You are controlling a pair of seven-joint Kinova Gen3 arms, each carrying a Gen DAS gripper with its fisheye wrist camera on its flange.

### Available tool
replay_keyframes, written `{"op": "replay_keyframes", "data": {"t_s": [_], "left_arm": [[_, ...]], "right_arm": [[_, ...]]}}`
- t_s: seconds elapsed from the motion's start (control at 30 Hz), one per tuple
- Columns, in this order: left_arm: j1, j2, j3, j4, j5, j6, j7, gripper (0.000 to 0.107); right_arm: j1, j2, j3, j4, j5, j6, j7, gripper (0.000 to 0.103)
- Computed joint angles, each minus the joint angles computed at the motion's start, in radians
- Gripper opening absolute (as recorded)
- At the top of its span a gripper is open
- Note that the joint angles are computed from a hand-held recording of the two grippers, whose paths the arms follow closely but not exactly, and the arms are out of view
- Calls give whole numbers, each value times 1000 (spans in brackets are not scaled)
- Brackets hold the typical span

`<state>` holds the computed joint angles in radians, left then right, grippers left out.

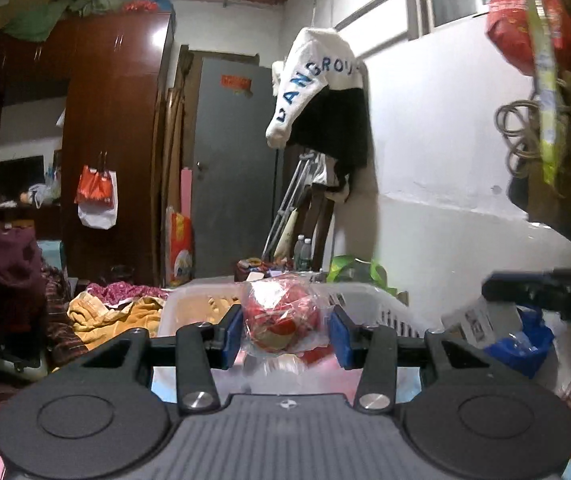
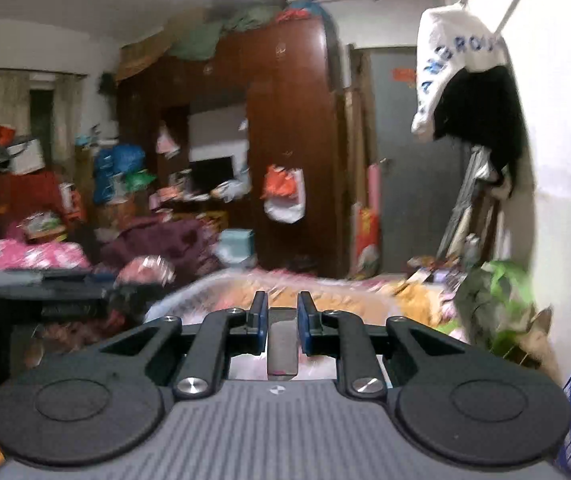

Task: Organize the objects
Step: 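Drop the red ball and grey box into the basket by opening both tools, then grasp the silver wrapped box with the left tool while the right tool grasps the purple box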

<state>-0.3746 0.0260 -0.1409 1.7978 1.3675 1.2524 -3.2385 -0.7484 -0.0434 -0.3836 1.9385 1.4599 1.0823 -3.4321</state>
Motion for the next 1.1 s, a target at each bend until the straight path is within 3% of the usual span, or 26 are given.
{"op": "replay_keyframes", "data": {"t_s": [0.2, 0.23, 0.27, 0.3, 0.33, 0.37, 0.43, 0.5, 0.6, 0.67, 0.73, 0.83, 0.9, 0.97, 1.07, 1.1], "left_arm": [[119, 73, 89, -128, -148, -201, 216, 50], [125, 87, 101, -137, -162, -214, 228, 54], [128, 95, 108, -141, -175, -221, 235, 66], [134, 97, 112, -140, -184, -234, 237, 72], [134, 90, 115, -127, -186, -250, 227, 78], [129, 79, 116, -110, -176, -257, 203, 78], [112, 59, 102, -67, -125, -249, 123, 79], [99, 30, 52, -6, -59, -213, 42, 82], [10, -8, 9, 89, -28, -92, -80, 92], [-36, -3, -8, 133, -58, -22, -161, 93], [-33, 14, -26, 156, -97, -12, -192, 93], [-14, 40, -14, 157, -138, -60, -136, 93], [-18, 55, -3, 154, -152, -70, -113, 93], [-23, 60, -2, 158, -161, -69, -109, 93], [-17, 60, 10, 153, -174, -91, -90, 93], [-12, 59, 15, 154, -174, -101, -89, 93]], "right_arm": [[80, 179, 125, -212, -114, -88, 244, 18], [73, 196, 152, -233, -131, -100, 276, 18], [67, 207, 166, -244, -142, -100, 291, 19], [75, 215, 161, -254, -154, -100, 302, 27], [74, 219, 155, -252, -149, -92, 298, 44], [54, 215, 156, -236, -127, -73, 278, 54], [-13, 183, 149, -164, -58, 3, 200, 92], [-75, 149, 129, -88, -4, 75, 119, 103], [-106, 88, 60, 38, 18, 99, -3, 103], [-115, 69, 49, 112, 17, 50, -80, 103], [-65, 91, 41, 121, -36, -31, -103, 102], [72, 151, -12, 79, -107, -153, -28, 96], [106, 175, 13, 51, -137, -235, 31, 96], [85, 198, 70, 16, -186, -287, 109, 95], [2, 233, 153, -19, -232, -268, 167, 91], [6, 236, 158, -25, -246, -278, 187, 72]]}}
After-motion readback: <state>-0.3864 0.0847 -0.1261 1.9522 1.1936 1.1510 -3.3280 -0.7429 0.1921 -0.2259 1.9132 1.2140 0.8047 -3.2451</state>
